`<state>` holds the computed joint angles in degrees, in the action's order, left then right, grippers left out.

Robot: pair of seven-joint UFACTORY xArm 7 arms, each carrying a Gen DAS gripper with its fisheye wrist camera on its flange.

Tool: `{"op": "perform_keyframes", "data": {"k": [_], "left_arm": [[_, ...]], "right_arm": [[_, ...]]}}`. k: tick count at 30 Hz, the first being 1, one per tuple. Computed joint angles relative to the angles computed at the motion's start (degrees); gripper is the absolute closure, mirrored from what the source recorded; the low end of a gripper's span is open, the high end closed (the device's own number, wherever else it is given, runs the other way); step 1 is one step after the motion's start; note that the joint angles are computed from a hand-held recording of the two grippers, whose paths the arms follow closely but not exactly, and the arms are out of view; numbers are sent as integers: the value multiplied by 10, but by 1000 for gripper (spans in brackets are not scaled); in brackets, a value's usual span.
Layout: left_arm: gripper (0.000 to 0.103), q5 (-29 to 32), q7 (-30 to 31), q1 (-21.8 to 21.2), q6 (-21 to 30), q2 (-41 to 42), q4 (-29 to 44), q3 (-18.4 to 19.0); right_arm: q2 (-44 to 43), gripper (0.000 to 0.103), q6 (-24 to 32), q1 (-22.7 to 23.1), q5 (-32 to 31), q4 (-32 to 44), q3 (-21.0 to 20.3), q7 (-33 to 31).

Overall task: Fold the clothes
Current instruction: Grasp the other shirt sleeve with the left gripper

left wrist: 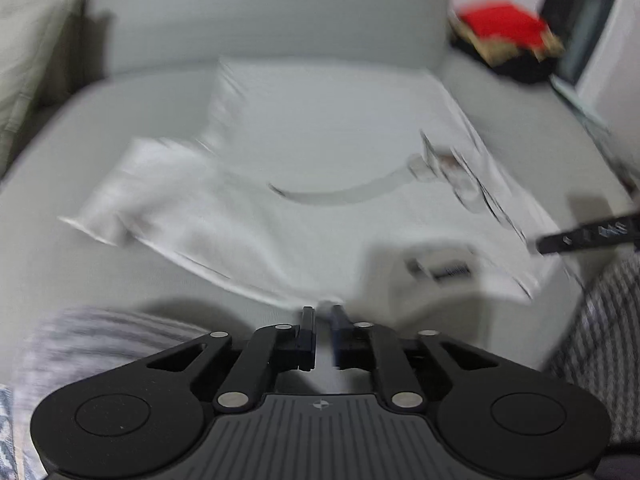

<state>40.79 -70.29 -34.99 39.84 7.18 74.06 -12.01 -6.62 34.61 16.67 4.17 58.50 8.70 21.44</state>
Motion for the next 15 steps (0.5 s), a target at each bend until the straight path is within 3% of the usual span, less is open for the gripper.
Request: {"op": "perform_keyframes", "data": {"k": [1, 3, 7, 10, 13, 15], "left_arm": [[78, 37, -52, -3, 9, -17, -15, 9], [58, 88, -162, 10, 23, -53, -47, 15], [54, 115, -301, 74, -23, -103, -115, 25], [56, 68, -341, 120, -60, -103, -141, 35], [59, 0, -350, 167, -189, -96, -177, 51], [62, -68, -318, 188, -251, -77, -186, 55]], "right_arm": [[-2, 42, -25, 5, 18, -4, -1, -11], [1, 41, -62, 18, 75, -3, -6, -46], [29, 41, -93, 39, 226, 14, -12, -123], [58, 42, -105, 41, 295, 29, -3, -145], [64, 46, -87, 35, 325, 35, 3, -124], [70, 48, -89, 32, 328, 32, 6, -112]]}}
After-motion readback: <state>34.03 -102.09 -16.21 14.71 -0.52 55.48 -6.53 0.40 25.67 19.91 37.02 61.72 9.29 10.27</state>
